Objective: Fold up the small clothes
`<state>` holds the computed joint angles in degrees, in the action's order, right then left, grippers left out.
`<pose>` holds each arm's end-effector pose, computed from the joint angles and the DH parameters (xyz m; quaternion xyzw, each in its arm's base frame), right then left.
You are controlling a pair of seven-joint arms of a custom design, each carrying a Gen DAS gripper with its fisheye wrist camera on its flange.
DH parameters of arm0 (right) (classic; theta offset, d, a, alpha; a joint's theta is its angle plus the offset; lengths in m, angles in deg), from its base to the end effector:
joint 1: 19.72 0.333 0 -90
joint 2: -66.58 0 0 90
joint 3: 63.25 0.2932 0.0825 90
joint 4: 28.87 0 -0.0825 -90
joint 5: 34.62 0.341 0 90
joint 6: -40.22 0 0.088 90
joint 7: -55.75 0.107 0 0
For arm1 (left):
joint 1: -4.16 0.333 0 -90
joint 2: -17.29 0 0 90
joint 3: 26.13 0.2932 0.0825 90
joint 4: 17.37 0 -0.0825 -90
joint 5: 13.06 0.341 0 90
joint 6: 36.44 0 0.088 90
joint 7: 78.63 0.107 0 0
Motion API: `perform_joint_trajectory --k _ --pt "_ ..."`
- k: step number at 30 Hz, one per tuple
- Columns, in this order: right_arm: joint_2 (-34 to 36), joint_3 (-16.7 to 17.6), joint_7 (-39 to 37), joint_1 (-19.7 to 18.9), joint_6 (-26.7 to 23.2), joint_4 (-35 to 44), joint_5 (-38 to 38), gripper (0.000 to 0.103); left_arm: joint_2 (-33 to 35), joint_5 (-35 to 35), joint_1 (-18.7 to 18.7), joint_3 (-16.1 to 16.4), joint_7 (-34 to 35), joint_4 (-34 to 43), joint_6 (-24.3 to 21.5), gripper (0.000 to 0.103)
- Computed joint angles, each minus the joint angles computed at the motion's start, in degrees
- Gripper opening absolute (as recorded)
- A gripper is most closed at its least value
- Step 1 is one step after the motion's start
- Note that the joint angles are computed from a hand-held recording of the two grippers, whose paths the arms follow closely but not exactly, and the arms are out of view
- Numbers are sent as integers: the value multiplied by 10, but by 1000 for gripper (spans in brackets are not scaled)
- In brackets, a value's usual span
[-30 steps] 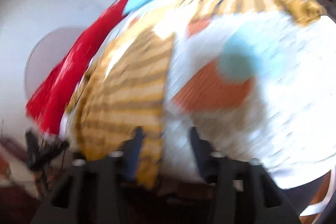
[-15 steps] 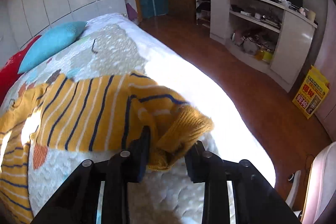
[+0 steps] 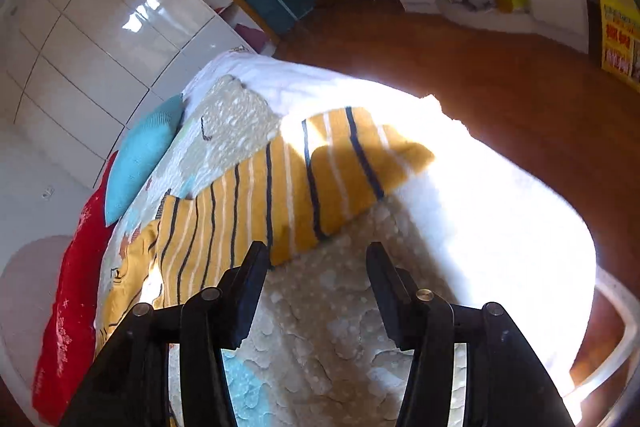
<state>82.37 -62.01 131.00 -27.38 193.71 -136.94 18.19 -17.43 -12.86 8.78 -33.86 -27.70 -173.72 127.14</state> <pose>0.6041 -0.0938 0.4114 -0.4353 0.8190 -0.0209 0.3733 0.3715 -0.0236 0.4896 -0.8302 0.4278 -0.3080 0.1815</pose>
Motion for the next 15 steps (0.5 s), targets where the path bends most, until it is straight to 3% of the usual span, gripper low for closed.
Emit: perform_joint_trajectory --k 3,5,6,7,8,11,15 --pt "25 0 39 13 46 17 -9 60 -7 8 10 -11 -11 -3 0 63" --pt "51 -16 109 31 71 47 -70 61 -11 12 15 -13 -16 -7 3 63" --pt "69 -19 132 32 74 69 -89 55 -11 12 16 -11 -18 -9 7 63" --pt "85 -17 149 28 69 89 -101 41 -11 10 14 -7 -19 -12 11 63" --pt "99 -18 171 25 56 109 -118 10 -11 7 12 -3 -20 -14 13 63" --pt "111 10 177 8 43 148 -133 8 -18 0 10 5 -19 -27 28 63" --pt "118 50 143 34 29 223 -186 7 -28 -3 14 9 -14 -44 49 63"
